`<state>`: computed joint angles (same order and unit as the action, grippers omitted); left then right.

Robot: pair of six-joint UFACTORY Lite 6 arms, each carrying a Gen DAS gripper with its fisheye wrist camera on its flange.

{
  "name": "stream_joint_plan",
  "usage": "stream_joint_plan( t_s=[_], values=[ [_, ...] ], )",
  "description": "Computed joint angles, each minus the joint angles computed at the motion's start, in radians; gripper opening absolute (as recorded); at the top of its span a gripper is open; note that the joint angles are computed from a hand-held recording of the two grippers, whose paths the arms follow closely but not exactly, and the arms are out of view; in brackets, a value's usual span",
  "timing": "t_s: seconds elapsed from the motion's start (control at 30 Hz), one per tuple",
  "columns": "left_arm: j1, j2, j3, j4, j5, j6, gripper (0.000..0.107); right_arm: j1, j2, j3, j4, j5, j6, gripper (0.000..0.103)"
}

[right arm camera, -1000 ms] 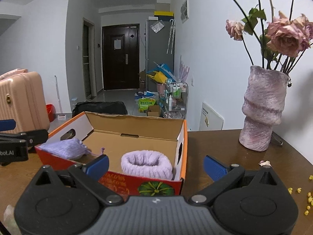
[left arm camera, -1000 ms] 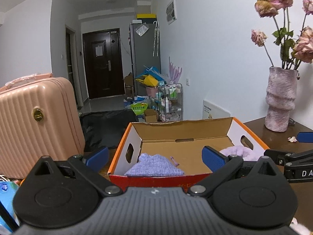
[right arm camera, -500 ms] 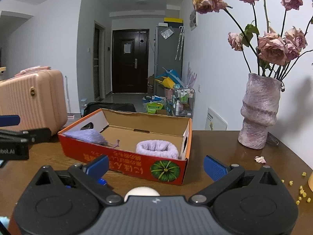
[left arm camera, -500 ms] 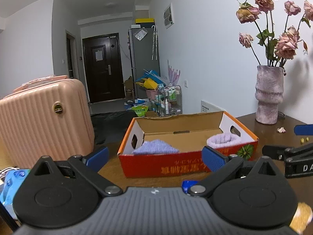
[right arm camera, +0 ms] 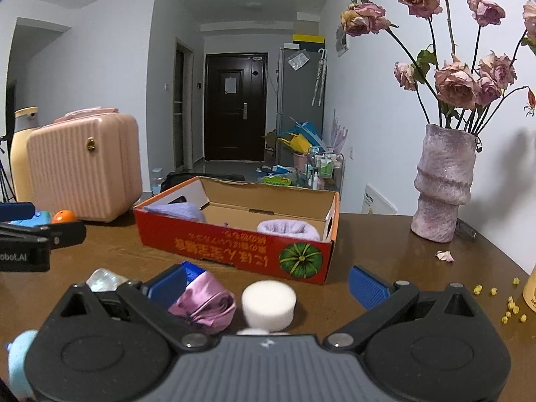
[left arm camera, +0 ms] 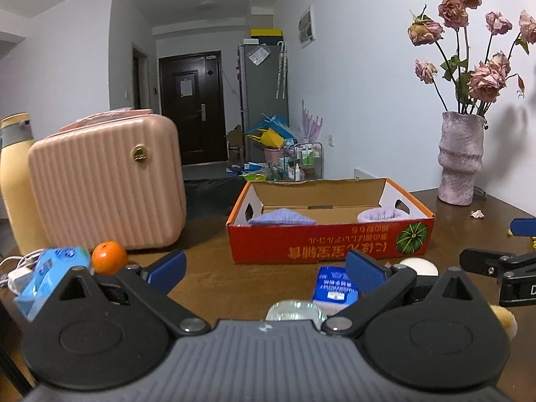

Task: Organize soft objects
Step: 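Withdraw both tools from the box back over the remaining soft items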

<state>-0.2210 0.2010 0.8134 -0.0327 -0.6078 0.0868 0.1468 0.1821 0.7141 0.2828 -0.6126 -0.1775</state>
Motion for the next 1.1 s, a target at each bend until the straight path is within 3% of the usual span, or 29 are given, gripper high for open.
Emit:
stream_joint_plan(
  t_s=[0.67, 0.87, 1.1],
  values=[
    [0.037, -0.339, -0.439, -0.036, -0.079, 0.016, 0.103, 0.185, -0.24, -0.335, 0.098, -0.132, 0.036, 0.103],
    [0.084, -0.44, -0.533, 0.023, -0.062, -0.033, 0.103, 0.241, -0.271, -0.394, 0.14, -0.164, 0.045, 0.103],
    [0.199, -0.566, -0.633, 0.214, -0.034, -0.168, 0.103, 0.329, -0.299, -0.454, 0.204, -0.213, 0.053, 0.103]
  ],
)
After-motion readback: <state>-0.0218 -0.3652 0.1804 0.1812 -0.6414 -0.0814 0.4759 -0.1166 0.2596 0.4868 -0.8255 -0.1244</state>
